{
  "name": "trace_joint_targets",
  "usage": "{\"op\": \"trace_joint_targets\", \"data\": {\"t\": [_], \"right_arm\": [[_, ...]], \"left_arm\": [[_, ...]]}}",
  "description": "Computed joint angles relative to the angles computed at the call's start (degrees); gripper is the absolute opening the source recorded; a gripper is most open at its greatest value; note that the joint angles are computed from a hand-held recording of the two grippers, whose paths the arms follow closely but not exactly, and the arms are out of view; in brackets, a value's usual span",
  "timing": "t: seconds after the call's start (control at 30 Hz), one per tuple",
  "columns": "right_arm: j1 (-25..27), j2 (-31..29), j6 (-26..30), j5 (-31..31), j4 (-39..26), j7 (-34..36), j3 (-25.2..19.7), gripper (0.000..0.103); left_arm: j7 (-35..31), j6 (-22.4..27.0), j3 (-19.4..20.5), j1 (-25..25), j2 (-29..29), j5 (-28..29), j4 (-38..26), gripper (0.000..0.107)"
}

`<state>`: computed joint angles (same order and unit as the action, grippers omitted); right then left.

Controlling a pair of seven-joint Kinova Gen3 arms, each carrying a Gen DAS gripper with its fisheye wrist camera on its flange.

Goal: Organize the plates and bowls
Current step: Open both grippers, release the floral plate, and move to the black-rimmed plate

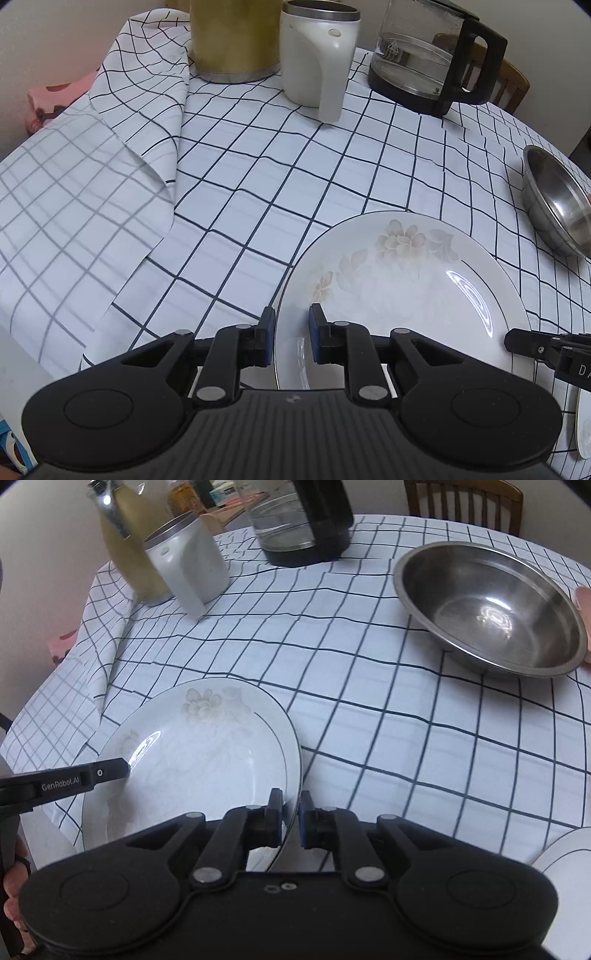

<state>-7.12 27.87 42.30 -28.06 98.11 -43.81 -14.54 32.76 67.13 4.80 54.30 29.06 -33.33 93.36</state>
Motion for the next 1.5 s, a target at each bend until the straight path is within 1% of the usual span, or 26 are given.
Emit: {"op": "trace_joint_targets", "data": {"t": [0.07, 0.23, 0.27, 0.3, 0.43, 0.63, 0.73, 0.83, 0.9, 1.03, 1.13, 1.2, 1.27, 1.33, 1.43, 1.5], "right_arm": [[-0.27, -0.24, -0.89, 0.1, 0.72, 0.05, -0.03, 0.01], [-1.0, -1.2, -3.64, 0.78, 2.55, 0.2, -0.13, 0.011], [-0.99, -1.34, -3.97, 0.76, 2.78, 0.1, -0.2, 0.012], [-0.55, -1.56, -4.33, 0.32, 3.1, 0.45, -0.57, 0.016], [0.27, -2.91, -5.81, -0.49, 4.21, 0.99, -0.92, 0.021], [2.92, -5.49, -5.76, -3.15, 6.34, 3.23, -1.18, 0.026], [3.94, -7.48, -6.11, -4.66, 8.14, 4.98, -0.82, 0.028], [5.12, -9.42, -5.62, -6.82, 9.55, 6.67, -0.21, 0.029], [5.7, -10.96, -5.75, -8.37, 10.81, 7.95, 0.39, 0.031], [7.31, -14.09, -5.66, -12.36, 13.5, 12.03, 1.73, 0.033], [8.17, -16.35, -5.0, -15.24, 15.23, 14.68, 3.53, 0.039], [8.61, -17.81, -4.45, -16.97, 16.21, 16.4, 4.89, 0.045], [9.25, -19.32, -3.83, -18.89, 17.29, 18.73, 6.35, 0.052], [9.75, -20.89, -3.56, -20.72, 18.45, 21.04, 7.93, 0.056], [10.44, -22.59, -2.49, -22.08, 19.27, 22.73, 10.6, 0.062], [10.89, -23.87, -2.73, -23.4, 20.15, 24.24, 12.06, 0.067]], "left_arm": [[-0.18, -0.53, 0.18, -0.3, 0.04, 0.42, 0.33, 0.018], [-1.49, 0.86, 0.22, -0.22, 0.64, 1.04, -1.05, 0.018], [-1.29, 0.97, 0.09, -0.02, 0.55, 0.94, -1.03, 0.018], [-0.97, 1.54, -0.07, 0.44, 0.57, 0.57, -1.23, 0.018], [-3.44, 6.0, 0.43, 1.44, 1.48, -0.02, -4.12, 0.018], [-6.87, 11.07, 0.74, 4.47, 2.57, -2.89, -8.94, 0.019], [-7.47, 11.92, 0.55, 6.18, 2.86, -4.67, -10.9, 0.027], [-7.91, 12.68, 0.26, 7.87, 3.27, -6.62, -12.86, 0.038], [-8.62, 13.39, 0.14, 9.02, 3.78, -7.92, -14.47, 0.048], [-10.15, 13.93, -0.17, 10.87, 4.44, -9.86, -17.16, 0.051], [-11.1, 13.63, -0.4, 12.12, 4.98, -10.89, -18.9, 0.052], [-12.14, 13.99, -0.65, 13.05, 5.65, -11.57, -20.45, 0.058], [-13.05, 14.11, -1.02, 13.88, 6.26, -12.22, -21.81, 0.062], [-13.78, 13.66, -1.34, 14.53, 6.63, -12.67, -22.77, 0.062], [-15.18, 12.83, -1.82, 15.36, 7.24, -13.36, -24.34, 0.062], [-16.11, 12.11, -2.15, 15.88, 7.65, -13.78, -25.36, 0.063]]}}
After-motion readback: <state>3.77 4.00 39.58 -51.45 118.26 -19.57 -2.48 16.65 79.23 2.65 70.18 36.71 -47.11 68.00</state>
